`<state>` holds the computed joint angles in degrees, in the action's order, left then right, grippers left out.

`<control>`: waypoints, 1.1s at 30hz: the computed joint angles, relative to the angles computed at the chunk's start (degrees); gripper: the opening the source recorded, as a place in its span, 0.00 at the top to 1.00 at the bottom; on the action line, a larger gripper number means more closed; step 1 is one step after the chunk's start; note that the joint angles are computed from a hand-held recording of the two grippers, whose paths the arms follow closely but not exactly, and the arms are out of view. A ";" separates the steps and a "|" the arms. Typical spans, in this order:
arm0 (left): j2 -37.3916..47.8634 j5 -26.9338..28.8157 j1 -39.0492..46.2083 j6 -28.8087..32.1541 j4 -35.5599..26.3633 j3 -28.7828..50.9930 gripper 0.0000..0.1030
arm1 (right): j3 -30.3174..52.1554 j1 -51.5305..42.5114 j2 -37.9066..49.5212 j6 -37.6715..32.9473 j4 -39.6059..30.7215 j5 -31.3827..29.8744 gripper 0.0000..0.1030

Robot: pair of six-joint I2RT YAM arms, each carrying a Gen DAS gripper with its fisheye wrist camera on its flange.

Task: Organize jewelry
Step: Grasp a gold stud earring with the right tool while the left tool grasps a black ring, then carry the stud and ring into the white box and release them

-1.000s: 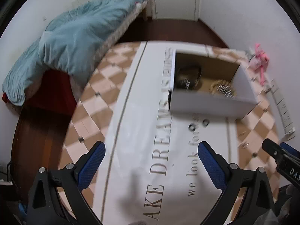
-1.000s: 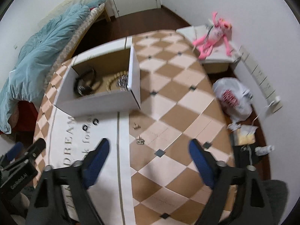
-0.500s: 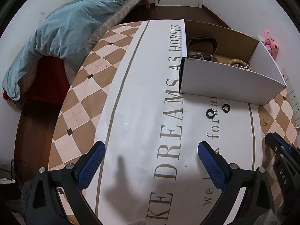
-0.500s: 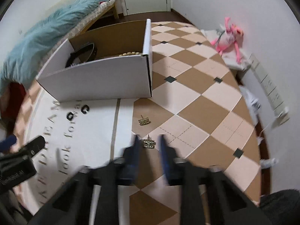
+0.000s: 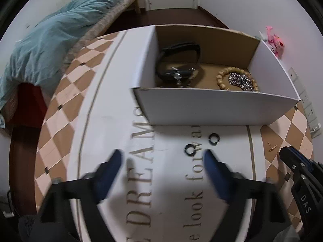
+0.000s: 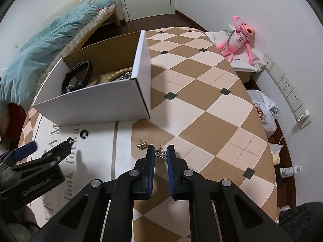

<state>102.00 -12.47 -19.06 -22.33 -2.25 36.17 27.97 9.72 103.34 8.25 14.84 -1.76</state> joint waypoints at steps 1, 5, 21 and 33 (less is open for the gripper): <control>0.84 0.80 0.06 0.17 0.23 0.50 0.49 | 0.20 -0.11 0.11 0.02 -0.09 -0.01 0.88; 1.41 1.46 -0.52 0.62 2.27 0.80 0.69 | 1.10 -0.52 0.58 0.22 -0.42 0.05 0.88; -6.09 2.84 -2.62 -0.36 1.38 -3.28 0.90 | 0.55 -2.25 -7.81 -0.66 -4.86 -3.22 0.88; -26.48 1.58 -2.66 2.13 -10.11 -2.05 0.90 | 2.03 0.67 -23.16 -1.41 -15.92 -4.37 0.88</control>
<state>75.51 -10.90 -21.72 -20.21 -12.36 34.12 30.00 10.39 80.18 6.84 -1.08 -6.13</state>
